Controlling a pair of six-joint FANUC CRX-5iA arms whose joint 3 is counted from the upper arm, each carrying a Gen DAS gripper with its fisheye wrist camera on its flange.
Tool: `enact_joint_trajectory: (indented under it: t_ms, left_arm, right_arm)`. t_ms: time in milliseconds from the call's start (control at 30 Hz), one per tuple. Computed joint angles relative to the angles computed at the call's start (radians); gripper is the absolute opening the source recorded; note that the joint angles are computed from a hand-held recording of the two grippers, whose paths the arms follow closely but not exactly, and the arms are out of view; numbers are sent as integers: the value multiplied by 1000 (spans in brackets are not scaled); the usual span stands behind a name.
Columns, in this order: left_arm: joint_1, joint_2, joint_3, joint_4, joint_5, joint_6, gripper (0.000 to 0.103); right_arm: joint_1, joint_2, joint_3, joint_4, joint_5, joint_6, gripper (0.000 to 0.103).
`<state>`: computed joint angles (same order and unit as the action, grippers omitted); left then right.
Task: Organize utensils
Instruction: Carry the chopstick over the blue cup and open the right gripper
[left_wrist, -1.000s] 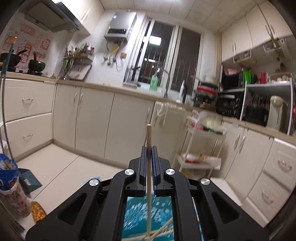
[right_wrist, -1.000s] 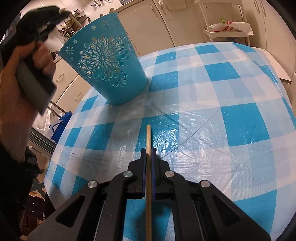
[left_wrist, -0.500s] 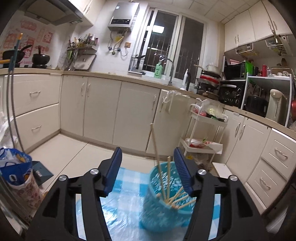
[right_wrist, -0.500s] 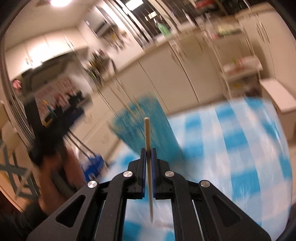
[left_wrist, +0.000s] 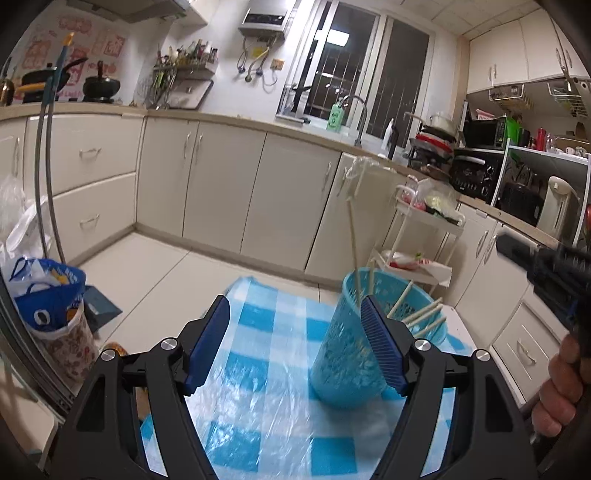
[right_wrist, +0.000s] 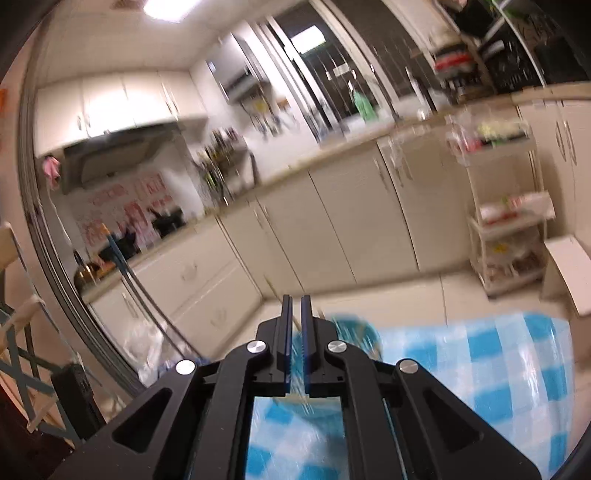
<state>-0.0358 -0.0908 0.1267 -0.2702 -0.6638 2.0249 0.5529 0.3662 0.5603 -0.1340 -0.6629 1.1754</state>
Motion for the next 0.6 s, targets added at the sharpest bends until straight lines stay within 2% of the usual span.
enact_joint_trajectory:
  t_ms: [33, 67, 133, 200, 233, 333, 400, 433, 500, 533, 600]
  left_arm:
    - [5, -5, -11, 7, -5, -1, 70]
    - [7, -10, -22, 5, -12, 7, 70]
    - [20, -23, -52, 19, -15, 2, 70]
    - [33, -28, -78, 40, -26, -10, 70]
    - [39, -29, -88, 49, -34, -14, 70]
    - [56, -30, -113, 83, -56, -13, 70]
    - [61, -33, -122, 92, -60, -11, 70]
    - [63, -37, -127, 96, -58, -15, 70]
    - [63, -43, -132, 95, -53, -25, 70]
    - [62, -43, -131, 93, -55, -27, 70]
    - [73, -46, -138, 105, -53, -36, 70]
  right_arm:
    - [0, -3, -5, 2, -39, -5, 8]
    - [1, -1, -9, 14, -116, -15, 20]
    - [12, -6, -44, 63, -225, -52, 36]
    - [34, 14, -58, 105, -372, -71, 36]
    - [49, 18, -77, 129, -416, -81, 36]
    - [84, 46, -111, 198, -486, -124, 36]
    - [110, 83, -116, 282, -503, -148, 36]
    - [114, 96, -112, 299, -509, -148, 32]
    - [128, 100, -146, 348, -473, -127, 12]
    - [137, 98, -160, 373, -462, -117, 7]
    - [135, 79, -172, 350, -454, -91, 6]
